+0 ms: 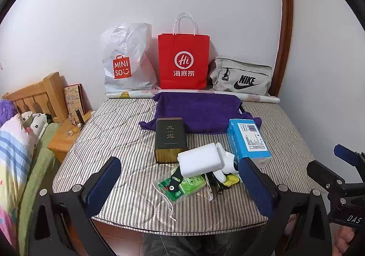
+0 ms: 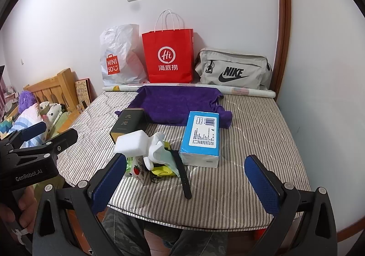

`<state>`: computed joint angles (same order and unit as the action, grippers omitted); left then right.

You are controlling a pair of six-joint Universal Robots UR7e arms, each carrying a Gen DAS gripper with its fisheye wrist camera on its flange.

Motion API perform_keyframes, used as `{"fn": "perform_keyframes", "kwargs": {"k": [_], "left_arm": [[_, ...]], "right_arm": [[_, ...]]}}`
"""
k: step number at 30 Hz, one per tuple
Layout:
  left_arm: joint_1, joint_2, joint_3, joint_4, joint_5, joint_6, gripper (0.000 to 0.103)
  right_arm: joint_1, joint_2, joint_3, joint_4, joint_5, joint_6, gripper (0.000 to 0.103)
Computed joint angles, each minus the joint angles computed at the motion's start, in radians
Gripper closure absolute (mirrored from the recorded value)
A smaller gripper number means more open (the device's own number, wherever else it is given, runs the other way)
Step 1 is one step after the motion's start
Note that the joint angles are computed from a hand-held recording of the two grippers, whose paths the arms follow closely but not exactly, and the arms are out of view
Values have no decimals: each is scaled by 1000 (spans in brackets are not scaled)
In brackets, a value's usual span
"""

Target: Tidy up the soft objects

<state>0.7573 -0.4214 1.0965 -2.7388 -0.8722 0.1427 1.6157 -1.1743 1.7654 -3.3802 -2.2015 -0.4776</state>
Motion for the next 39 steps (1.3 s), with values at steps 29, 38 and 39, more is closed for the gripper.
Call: {"fn": "perform_keyframes", "kwargs": {"k": [29, 38, 39], "left_arm": [[-1, 0, 0, 1, 0, 1, 0], [-2, 1, -2, 3, 2, 1, 0], [-2, 1, -2, 3, 4, 1, 0]], "right_arm": [[5, 0, 5, -11, -3, -8, 1], [9, -1, 5, -8, 0, -9, 1], [7, -4, 6, -6, 8, -9, 1]]}}
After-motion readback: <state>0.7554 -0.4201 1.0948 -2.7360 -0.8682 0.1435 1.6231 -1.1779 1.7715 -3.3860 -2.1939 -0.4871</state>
